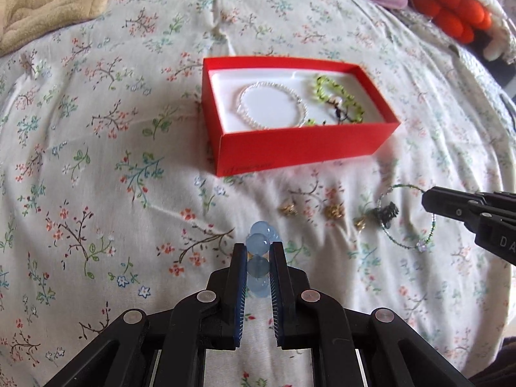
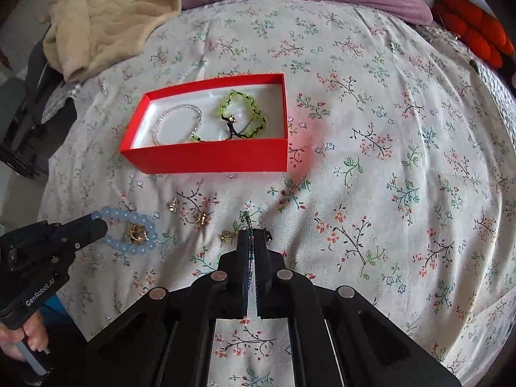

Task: Organize jewelry
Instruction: 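Close the right tool on the thin beaded ring while the left tool lifts the blue bracelet, then carry both items into the red box and open both tools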

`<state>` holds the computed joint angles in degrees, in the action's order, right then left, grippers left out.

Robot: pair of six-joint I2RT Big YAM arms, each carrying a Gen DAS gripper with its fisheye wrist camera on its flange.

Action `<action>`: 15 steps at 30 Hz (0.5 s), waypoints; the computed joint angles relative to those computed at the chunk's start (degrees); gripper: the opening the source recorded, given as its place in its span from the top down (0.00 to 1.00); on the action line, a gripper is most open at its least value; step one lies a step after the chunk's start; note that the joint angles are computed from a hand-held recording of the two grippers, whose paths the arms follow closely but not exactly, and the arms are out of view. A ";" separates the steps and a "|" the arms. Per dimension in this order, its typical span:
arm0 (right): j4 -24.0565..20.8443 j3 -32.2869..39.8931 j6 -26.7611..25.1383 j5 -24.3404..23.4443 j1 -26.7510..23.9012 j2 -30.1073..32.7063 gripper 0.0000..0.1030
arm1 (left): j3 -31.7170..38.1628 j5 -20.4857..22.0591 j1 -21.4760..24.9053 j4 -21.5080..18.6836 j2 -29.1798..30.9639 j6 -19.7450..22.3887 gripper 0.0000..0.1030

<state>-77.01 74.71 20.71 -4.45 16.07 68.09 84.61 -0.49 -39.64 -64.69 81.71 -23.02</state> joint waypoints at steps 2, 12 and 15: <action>0.13 0.78 0.13 -0.29 0.05 0.07 0.97 | 0.58 0.22 0.10 0.17 0.13 -0.17 0.89; 1.71 4.07 1.78 -2.04 0.08 0.43 0.97 | 3.63 1.97 1.38 1.78 0.43 -2.20 0.89; 2.14 5.10 2.05 -2.06 -0.07 0.87 0.97 | 4.87 2.23 1.42 2.20 0.86 -2.89 0.89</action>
